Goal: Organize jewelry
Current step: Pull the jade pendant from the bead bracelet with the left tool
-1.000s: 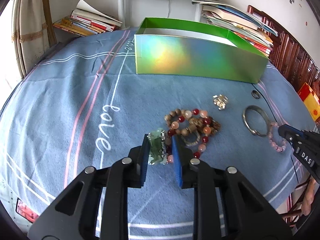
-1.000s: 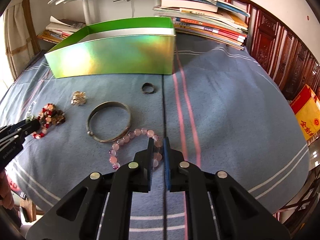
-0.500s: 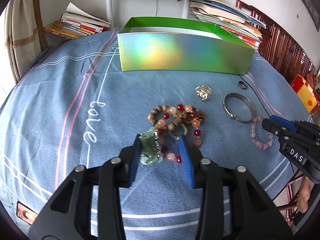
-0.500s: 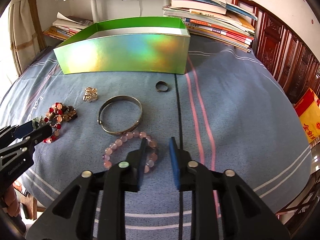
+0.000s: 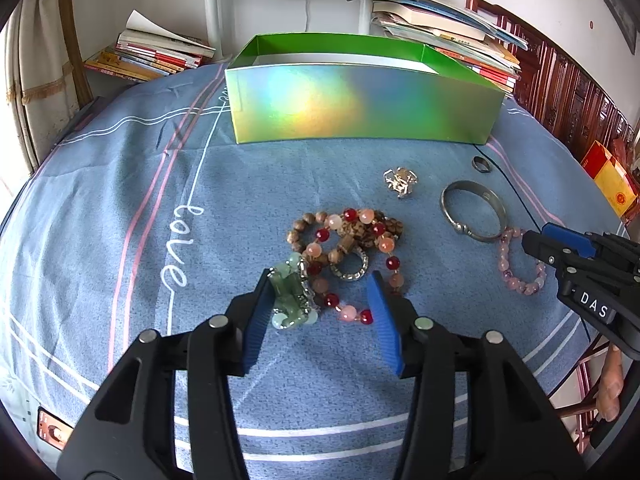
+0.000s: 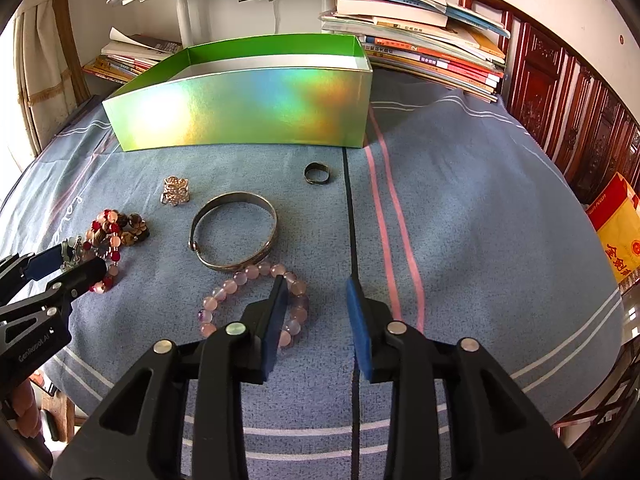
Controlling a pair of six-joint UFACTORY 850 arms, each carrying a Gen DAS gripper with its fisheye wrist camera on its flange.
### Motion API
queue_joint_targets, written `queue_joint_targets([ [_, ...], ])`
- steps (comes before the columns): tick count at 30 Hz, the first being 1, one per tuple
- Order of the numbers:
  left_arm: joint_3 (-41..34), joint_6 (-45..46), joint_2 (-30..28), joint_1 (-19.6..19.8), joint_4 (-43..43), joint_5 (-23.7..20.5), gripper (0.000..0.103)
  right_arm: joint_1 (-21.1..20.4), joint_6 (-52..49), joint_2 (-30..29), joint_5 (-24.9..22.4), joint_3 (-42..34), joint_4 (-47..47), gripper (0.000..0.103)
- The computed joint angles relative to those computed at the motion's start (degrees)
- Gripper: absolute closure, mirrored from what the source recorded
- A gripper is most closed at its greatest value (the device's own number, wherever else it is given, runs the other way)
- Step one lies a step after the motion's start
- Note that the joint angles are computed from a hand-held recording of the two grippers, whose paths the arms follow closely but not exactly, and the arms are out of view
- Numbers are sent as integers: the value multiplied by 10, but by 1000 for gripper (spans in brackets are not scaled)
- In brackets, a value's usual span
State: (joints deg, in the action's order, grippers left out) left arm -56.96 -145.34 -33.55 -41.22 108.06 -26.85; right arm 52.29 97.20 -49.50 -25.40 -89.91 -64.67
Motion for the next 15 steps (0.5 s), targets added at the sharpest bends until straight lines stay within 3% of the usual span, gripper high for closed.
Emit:
queue_joint_targets([
  [15,-4,-2,-3,-1,3,0,48,0,12,0,-1,2,-10,67],
])
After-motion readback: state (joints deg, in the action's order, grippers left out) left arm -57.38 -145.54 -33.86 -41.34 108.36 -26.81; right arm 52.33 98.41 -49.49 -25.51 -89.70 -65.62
